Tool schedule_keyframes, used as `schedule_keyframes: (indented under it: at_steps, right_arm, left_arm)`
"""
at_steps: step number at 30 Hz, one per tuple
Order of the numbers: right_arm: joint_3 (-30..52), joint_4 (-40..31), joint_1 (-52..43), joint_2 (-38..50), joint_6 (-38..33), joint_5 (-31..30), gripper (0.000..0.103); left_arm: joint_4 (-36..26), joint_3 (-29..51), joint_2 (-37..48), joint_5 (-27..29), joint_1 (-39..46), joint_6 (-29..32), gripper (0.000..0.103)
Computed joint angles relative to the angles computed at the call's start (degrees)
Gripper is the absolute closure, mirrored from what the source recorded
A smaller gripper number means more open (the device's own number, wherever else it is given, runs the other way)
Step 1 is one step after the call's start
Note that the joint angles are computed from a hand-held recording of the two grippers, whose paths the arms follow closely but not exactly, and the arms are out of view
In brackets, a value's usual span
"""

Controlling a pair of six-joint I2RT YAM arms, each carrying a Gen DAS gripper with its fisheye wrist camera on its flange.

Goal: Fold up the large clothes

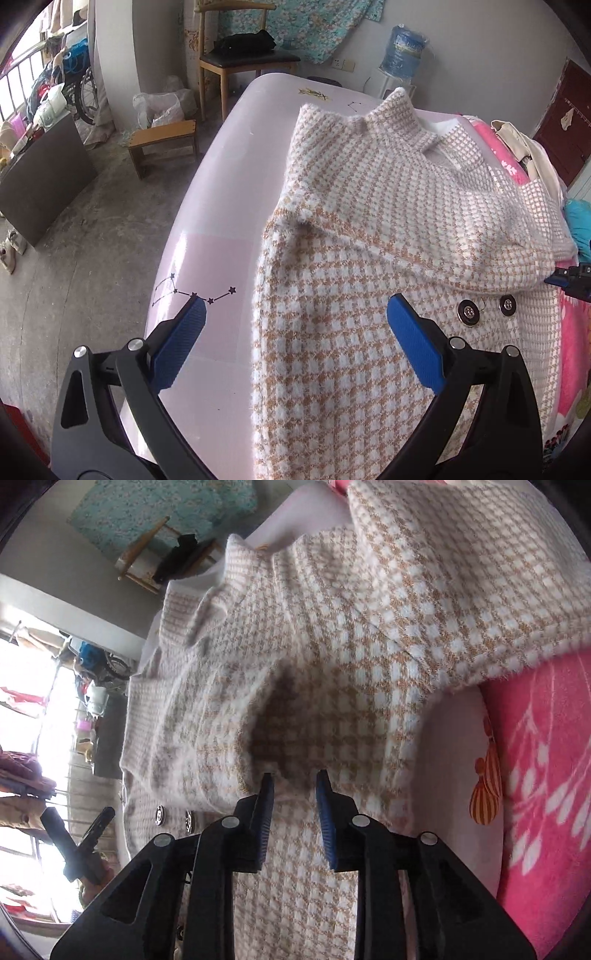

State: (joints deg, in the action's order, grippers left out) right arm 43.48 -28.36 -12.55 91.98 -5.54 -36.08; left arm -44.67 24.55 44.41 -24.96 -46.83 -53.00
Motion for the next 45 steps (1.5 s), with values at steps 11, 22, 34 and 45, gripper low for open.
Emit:
schedule_keyframes:
  at_steps: [11,22,34,45]
  right_arm:
    - [1.8,-5.9,-6.8,-5.2,-3.5,-7.5,0.051]
    - [3.7,5.8,8.5,3.3,5.8,3.9,0.056]
    - [7.0,6.9,12.6,3.5,8.2,4.9,0.098]
    - [39.0,2.1,32.1,3.6,19.1,-4.2,0.098]
  left_arm:
    - [2.8,3.2,9.0,-3.9,5.4,5.9,0.008]
    - [7.0,7.0,21.2,-10.6,8.8,17.2,0.008]
    - [16.4,5.3,27.6,-7.2,17.6,27.0,0.008]
    - [19.1,0.7,20.1,2.7,24.6,26.8,0.008]
